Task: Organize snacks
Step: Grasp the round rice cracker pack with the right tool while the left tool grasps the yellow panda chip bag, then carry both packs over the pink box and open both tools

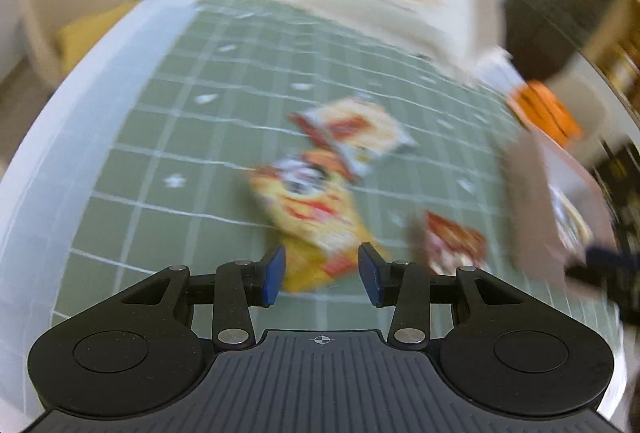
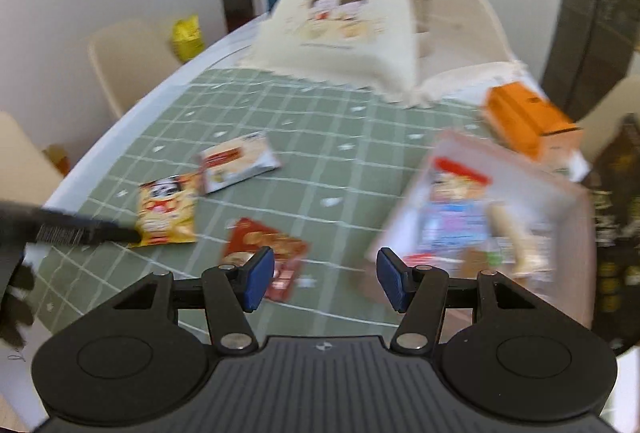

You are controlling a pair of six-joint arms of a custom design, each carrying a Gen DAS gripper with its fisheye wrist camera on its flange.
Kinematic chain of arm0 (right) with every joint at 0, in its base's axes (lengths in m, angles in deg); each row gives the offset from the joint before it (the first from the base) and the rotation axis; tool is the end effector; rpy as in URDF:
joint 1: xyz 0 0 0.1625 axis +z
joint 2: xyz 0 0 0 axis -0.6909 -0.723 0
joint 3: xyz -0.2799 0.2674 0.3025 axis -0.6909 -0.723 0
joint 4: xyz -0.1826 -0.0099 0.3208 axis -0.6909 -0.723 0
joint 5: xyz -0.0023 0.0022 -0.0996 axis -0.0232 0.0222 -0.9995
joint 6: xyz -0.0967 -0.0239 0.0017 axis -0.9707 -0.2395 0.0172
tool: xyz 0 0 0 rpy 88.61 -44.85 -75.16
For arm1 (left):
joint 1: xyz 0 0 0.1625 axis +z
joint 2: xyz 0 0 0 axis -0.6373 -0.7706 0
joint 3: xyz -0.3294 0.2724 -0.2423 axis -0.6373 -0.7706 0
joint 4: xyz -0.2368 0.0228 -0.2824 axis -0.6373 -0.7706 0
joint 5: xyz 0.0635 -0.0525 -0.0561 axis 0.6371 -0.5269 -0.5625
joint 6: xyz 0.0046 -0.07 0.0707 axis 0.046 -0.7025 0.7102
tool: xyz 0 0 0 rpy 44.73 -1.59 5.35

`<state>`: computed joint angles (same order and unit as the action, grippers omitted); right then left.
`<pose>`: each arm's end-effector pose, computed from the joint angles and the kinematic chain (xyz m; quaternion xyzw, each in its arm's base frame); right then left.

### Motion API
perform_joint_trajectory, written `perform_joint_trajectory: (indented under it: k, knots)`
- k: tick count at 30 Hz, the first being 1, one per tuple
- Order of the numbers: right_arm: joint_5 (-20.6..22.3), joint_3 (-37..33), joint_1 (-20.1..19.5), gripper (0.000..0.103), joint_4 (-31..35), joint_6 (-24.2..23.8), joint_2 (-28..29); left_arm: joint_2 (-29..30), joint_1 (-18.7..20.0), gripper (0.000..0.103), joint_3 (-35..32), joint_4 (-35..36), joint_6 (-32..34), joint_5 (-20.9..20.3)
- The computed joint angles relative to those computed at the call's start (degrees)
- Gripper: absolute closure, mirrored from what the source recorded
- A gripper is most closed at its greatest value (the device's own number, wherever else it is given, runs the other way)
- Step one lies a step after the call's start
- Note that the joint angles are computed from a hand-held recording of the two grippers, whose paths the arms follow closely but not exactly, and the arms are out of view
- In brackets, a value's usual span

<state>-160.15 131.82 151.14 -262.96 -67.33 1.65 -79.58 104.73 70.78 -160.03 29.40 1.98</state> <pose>0.2697 -0.6168 0.1488 0.1832 -0.8738 0.3247 0.3123 -0.1151 -0.6939 0.2522 0.1040 0.9359 -0.2571 0.2171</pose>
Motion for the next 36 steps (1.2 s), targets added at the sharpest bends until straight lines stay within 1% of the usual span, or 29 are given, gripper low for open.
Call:
perform_joint_trajectory:
  k: [1,3,5,7,8,9,10,11,13,14,16,19,20,23,25,26,27,28,29,31,33,35,36]
  knots:
    - [0.7,-1.0,0.0,0.046,1.6,0.8,0.7,0.6,0.6,0.058,-1.4,0.9,-1.4,0.0]
    - [2.2,-2.5,0.0,0.046,4.1,2.2,1.5,2.0,1.5,0.058,-4.4,3.1,-2.0,-0.6]
    - [2.6,-4.5,0.1,0.046,6.1,3.5,2.5,4.0,1.9,0.058,-7.5,4.6,-0.9,-0.8]
    - [2.3,-6.8,0.1,0.046,8.1,4.9,3.6,6.2,1.6,0.057,-10.2,6.2,2.1,1.0]
    - [2.0,-7.8,0.0,0.046,9.0,5.5,4.2,7.3,1.4,0.051,-11.6,7.7,4.0,2.0]
    - [1.4,-9.1,0.1,0.046,10.0,6.3,4.9,8.1,1.4,0.044,-12.3,8.0,5.8,1.9]
    - [0.7,-10.4,0.2,0.046,11.0,7.0,5.7,8.9,1.5,0.042,-13.2,8.9,7.8,1.7]
    - [-0.1,-11.8,0.2,0.046,11.9,7.6,6.5,9.5,1.5,0.038,-13.8,9.3,9.6,1.3]
    - [-1.9,-14.9,0.2,0.046,13.6,9.1,8.2,9.8,1.3,0.038,-13.1,7.5,14.6,2.1]
    - [-2.4,-16.5,0.2,0.046,14.6,10.0,9.0,9.5,1.3,0.039,-12.8,7.7,16.5,1.8]
    - [-2.6,-19.6,-0.1,0.046,16.7,12.1,10.4,8.3,1.7,0.043,-11.5,7.5,18.1,1.2]
    - [-1.3,-25.5,-0.7,0.045,20.5,15.6,13.1,5.9,2.4,0.044,-9.6,7.4,17.9,3.4]
    - [-0.5,-27.7,-0.9,0.044,22.0,16.8,14.1,5.0,2.9,0.044,-9.2,7.7,17.1,3.5]
    - [2.3,-36.3,-1.9,0.043,28.5,22.5,18.1,3.1,4.1,0.044,-8.8,9.5,14.8,2.4]
    - [3.8,-42.9,-2.6,0.043,34.0,26.7,21.1,2.4,4.5,0.044,-8.5,9.4,14.7,2.1]
    - [3.8,-46.0,-2.8,0.039,35.7,28.0,22.8,2.1,4.6,0.045,-8.3,9.4,14.6,1.9]
    - [2.2,-48.8,-2.3,0.035,35.0,27.8,24.7,2.1,4.6,0.045,-8.4,9.5,14.3,1.7]
    - [1.0,-52.0,-2.0,0.035,36.4,28.2,26.3,2.0,4.7,0.045,-8.3,9.3,14.2,1.6]
    - [0.2,-55.8,-1.9,0.031,39.1,28.9,28.1,1.9,4.7,0.045,-8.2,9.3,14.1,1.5]
    - [-2.2,-62.7,-1.3,0.025,41.5,28.2,31.7,1.8,4.7,0.045,-8.0,9.2,14.0,1.4]
    - [-6.1,-71.3,-0.5,0.022,44.4,25.0,36.3,1.8,4.6,0.045,-8.0,9.2,14.0,1.5]
    - [-10.4,-81.4,0.1,0.020,48.1,19.6,41.7,1.8,4.6,0.045,-8.0,9.2,14.0,1.4]
    - [-12.3,-87.2,0.4,0.020,51.0,16.4,44.6,1.8,4.6,0.045,-8.1,9.3,14.0,1.5]
